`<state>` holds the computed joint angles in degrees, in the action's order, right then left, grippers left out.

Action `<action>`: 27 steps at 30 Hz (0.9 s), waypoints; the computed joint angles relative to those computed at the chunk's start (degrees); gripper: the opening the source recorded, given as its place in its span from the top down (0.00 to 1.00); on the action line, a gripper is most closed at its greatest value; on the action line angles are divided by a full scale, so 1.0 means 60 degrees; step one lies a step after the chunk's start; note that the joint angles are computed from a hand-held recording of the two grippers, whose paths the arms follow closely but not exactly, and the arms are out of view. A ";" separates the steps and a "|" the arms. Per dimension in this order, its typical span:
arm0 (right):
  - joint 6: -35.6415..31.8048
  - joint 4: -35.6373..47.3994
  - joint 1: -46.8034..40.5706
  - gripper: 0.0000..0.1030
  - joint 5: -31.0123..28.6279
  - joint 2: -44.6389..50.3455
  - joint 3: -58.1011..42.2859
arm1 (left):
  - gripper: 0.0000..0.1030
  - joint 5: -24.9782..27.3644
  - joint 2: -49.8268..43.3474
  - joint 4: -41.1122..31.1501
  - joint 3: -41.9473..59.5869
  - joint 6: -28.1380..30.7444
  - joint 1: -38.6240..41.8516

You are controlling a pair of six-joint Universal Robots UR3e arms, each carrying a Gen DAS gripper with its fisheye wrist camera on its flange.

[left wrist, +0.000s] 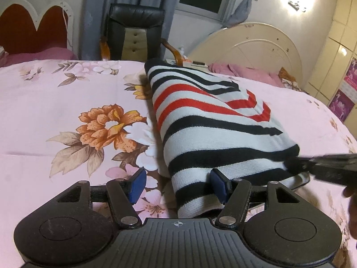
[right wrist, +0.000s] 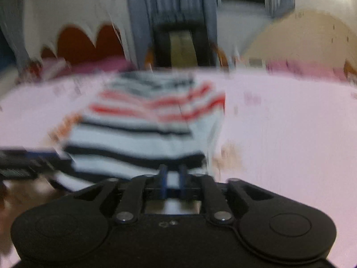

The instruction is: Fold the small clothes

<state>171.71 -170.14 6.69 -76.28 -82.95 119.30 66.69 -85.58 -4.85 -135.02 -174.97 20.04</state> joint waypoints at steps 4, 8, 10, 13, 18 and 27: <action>0.0000 -0.0153 0.0072 0.93 0.0081 0.0024 0.0022 | 0.39 -0.0098 0.0248 -0.0455 0.0256 0.0203 0.0084; 0.0191 -0.1271 -0.0056 0.85 0.0498 0.0069 -0.0070 | 0.39 -0.0049 -0.0531 -0.0476 0.1554 0.0178 -0.0128; 0.0497 -0.1280 0.0083 0.84 0.0331 0.0733 -0.0991 | 0.39 0.0249 -0.1371 -0.0683 0.2687 0.0013 -0.0435; 0.0727 -0.1022 0.0300 0.84 0.0164 0.1853 -0.2515 | 0.39 0.0618 -0.2638 -0.1059 0.4264 -0.0339 -0.0844; 0.0334 0.0071 0.0673 0.85 -0.0161 0.3396 -0.4499 | 0.38 0.0843 -0.4271 -0.1511 0.5721 -0.0624 -0.1199; -0.0479 -0.0524 0.0773 0.88 -0.0415 0.3702 -0.3955 | 0.17 0.1403 -0.4240 -0.1380 0.5633 -0.0621 -0.1338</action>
<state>168.84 -173.29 11.33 -78.77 -60.74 95.57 75.11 -111.02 -13.13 -101.23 -178.70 12.01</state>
